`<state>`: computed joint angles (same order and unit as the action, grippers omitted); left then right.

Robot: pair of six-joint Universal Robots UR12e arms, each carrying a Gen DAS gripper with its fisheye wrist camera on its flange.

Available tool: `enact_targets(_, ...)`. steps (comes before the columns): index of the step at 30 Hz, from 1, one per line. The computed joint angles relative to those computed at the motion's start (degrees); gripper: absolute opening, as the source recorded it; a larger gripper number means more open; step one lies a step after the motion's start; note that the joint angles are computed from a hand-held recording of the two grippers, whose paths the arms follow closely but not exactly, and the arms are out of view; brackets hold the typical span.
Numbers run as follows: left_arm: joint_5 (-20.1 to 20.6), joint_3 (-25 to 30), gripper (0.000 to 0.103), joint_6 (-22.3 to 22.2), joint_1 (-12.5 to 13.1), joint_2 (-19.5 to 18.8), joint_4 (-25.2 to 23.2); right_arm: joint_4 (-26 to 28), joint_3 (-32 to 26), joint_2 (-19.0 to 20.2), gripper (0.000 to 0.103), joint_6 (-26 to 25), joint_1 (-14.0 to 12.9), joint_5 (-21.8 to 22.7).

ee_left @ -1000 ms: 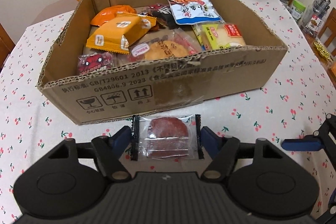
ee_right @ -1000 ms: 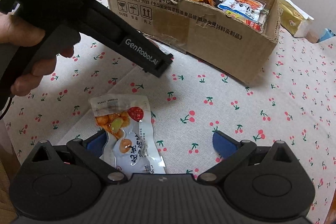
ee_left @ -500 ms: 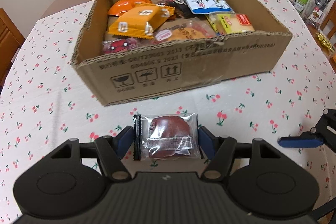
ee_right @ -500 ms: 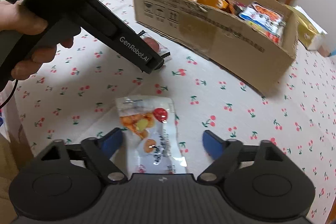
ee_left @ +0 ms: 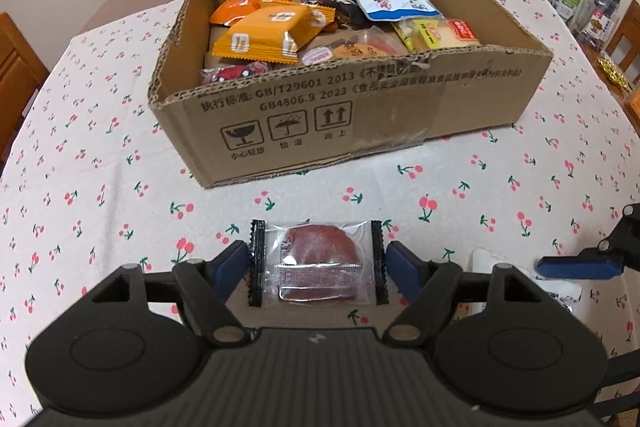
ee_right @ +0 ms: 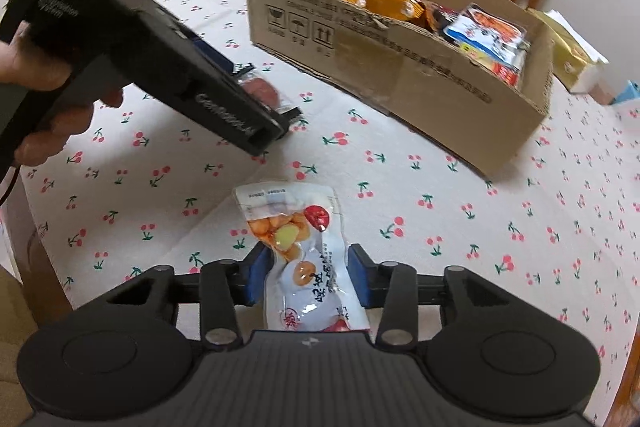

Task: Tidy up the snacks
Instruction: 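Close the left tool on the sliced-meat pack while the right tool grasps the egg-snack pouch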

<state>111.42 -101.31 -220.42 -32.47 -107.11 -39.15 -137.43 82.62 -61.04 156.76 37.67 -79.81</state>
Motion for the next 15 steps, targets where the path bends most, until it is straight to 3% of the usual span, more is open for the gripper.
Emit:
enact_targets(10, -0.05, -0.02, 0.082, -0.83, -0.13, 0.05, -0.26, 0.4, -0.26, 0.3, 0.054, 0.34, -0.41, 1.86)
enact_targets(15, -0.44, -0.28, 0.074, -0.02, -0.18, 0.1, 0.99, -0.3, -0.02, 0.3, 0.054, 0.5, -0.39, 2.17)
